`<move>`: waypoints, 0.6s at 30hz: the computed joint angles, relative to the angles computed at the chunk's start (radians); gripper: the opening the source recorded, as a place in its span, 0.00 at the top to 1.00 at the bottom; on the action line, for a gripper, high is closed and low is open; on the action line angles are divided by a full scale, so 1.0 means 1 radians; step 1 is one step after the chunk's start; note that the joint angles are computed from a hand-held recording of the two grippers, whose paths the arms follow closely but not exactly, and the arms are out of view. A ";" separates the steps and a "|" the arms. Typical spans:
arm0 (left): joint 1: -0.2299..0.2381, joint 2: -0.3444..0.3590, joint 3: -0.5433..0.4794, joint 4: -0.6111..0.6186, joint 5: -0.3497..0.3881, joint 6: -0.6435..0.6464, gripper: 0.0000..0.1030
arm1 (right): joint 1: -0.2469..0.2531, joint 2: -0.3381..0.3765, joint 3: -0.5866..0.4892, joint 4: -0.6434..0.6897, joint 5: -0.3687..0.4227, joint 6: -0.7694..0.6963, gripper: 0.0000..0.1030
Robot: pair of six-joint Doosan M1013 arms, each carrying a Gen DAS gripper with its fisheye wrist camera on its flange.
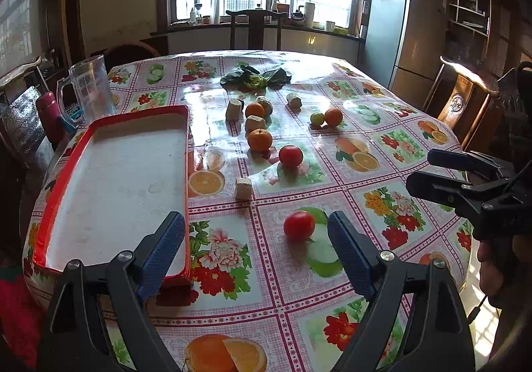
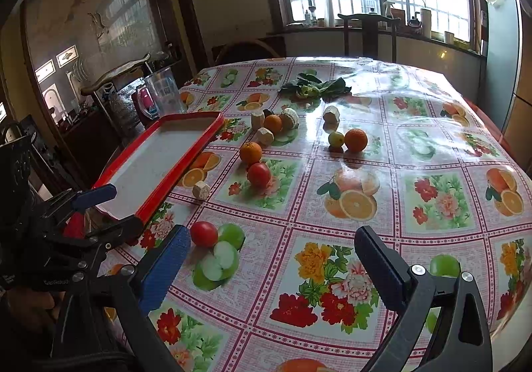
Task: Organize fruits
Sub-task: 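Grasp a red tomato with the left tool while the right tool grasps another tomato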
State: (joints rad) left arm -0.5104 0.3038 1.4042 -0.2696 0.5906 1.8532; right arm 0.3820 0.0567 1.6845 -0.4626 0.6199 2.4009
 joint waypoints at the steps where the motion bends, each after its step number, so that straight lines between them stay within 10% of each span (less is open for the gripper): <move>1: 0.001 0.000 -0.001 -0.010 0.004 0.009 0.14 | 0.000 0.001 -0.001 0.004 0.000 -0.001 0.03; 18: -0.017 0.051 -0.031 -0.084 0.066 0.102 0.15 | -0.067 0.057 -0.032 0.293 -0.031 -0.250 0.20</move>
